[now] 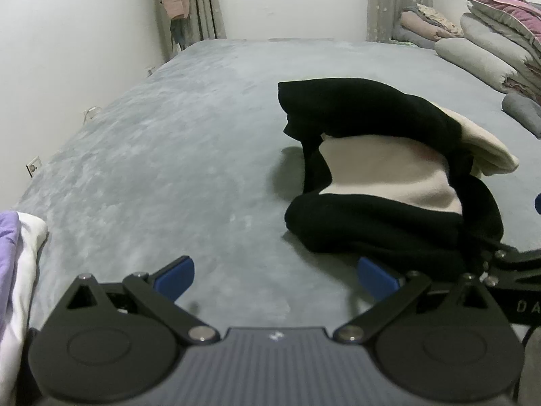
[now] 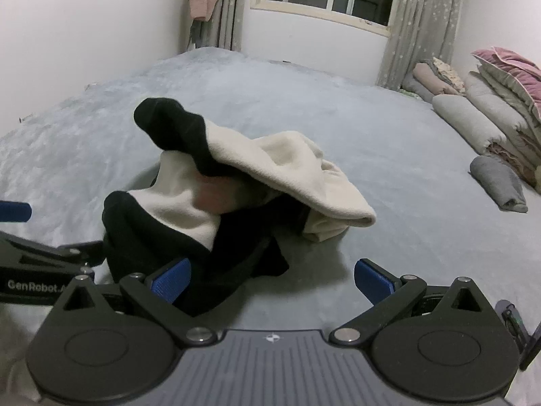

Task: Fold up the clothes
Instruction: 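Move both grippers toward the crumpled cream-and-black shirt on the bed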

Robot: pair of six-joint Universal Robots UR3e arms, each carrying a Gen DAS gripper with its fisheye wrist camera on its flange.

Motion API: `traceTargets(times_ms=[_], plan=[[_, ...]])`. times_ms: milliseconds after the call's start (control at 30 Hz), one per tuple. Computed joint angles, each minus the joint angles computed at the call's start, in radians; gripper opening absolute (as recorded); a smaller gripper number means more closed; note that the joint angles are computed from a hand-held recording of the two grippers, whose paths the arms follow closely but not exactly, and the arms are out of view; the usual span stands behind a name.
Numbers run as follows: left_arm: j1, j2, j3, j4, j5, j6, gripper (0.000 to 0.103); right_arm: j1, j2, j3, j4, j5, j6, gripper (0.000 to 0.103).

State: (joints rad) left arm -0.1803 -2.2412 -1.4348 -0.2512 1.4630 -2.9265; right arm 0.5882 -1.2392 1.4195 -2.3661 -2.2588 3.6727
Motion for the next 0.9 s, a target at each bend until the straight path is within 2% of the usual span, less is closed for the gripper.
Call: traceTargets(times_ms=[900], plan=[[0.019,-0.025,0.052,-0.062,-0.029,-0.029,0.103,-0.007,0.006,0.019,-0.046,0.014,-0.039,0.103]])
